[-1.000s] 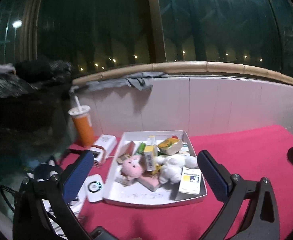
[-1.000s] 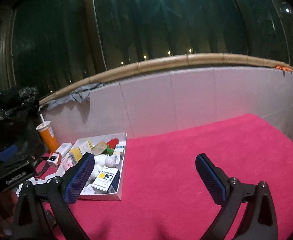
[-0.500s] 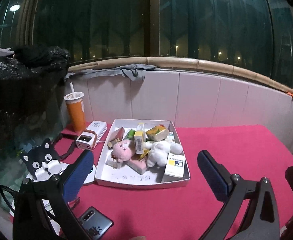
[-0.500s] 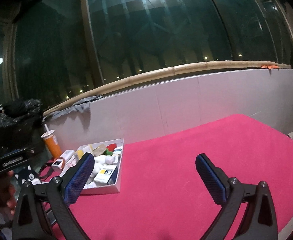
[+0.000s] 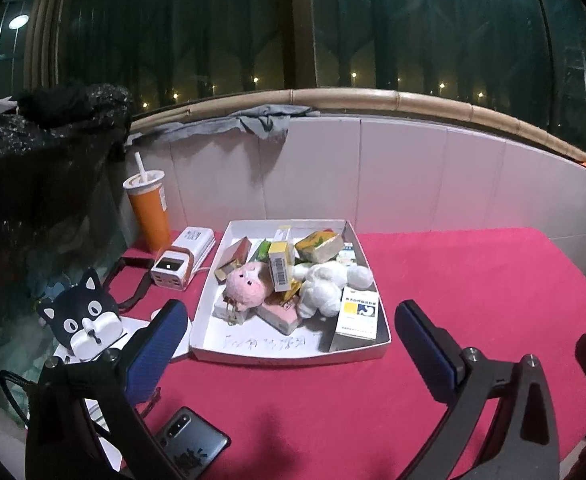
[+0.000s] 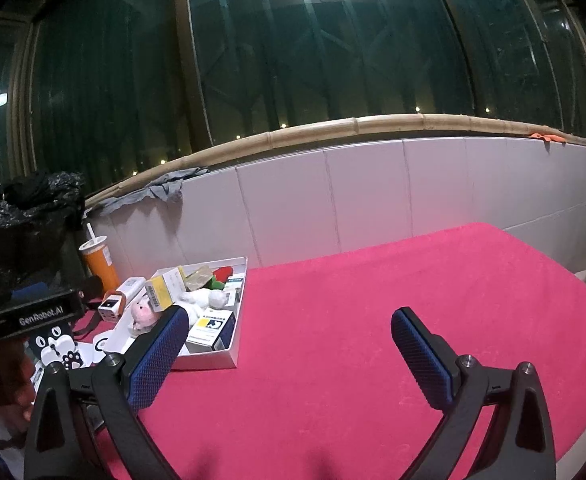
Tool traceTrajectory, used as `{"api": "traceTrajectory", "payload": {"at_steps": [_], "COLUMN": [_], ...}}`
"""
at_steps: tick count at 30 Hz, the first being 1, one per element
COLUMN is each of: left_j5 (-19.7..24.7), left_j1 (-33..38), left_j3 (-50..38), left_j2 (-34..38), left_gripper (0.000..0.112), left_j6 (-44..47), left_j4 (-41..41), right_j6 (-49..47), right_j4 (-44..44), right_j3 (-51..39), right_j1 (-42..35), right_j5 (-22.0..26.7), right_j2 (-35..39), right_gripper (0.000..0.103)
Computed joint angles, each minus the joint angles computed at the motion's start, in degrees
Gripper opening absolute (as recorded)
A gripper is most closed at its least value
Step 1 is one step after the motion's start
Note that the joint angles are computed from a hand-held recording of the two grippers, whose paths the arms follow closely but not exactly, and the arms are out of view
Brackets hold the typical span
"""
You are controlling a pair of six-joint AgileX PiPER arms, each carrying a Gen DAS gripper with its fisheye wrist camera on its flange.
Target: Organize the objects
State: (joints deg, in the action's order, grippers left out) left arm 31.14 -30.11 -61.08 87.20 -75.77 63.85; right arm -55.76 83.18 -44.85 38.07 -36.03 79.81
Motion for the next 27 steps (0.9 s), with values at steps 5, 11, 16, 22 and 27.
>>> {"api": "traceTrajectory", "payload": {"at_steps": [5, 11, 16, 22, 27], "left_j5": [0.69, -0.04, -2.06, -2.34, -3.36], "left_j1": [-0.10, 0.24, 1.46, 1.22, 1.15], "left_j3": [0.14, 1.70, 2.76, 2.86, 2.90], "left_j2": [0.27, -0.38, -1.13, -0.61, -0.12], "left_gripper": [0.103, 0.103, 0.103, 0.103, 0.103], "left_j6": [-1.28, -4.94, -5.65, -4.49, -2.98], "left_j4": [1.08, 4.24, 3.88, 2.79, 1.67], "right_j6": [-1.16, -1.73, -2.30, -2.19, -1.91], "right_j4": [0.76, 1.05, 0.81, 0.28, 0.18], "right_j3": [-0.68, -0.96, -0.98, -0.90, -0.30], "right_j1": [-0.05, 3.21, 4.70, 5.88, 5.43], "right_j5": [0.57, -3.28, -4.86, -5.50, -4.54], "right_j2": [0.61, 1.60, 1.99, 2.61, 2.36], "right_gripper": [0.103, 0.103, 0.103, 0.103, 0.103]}}
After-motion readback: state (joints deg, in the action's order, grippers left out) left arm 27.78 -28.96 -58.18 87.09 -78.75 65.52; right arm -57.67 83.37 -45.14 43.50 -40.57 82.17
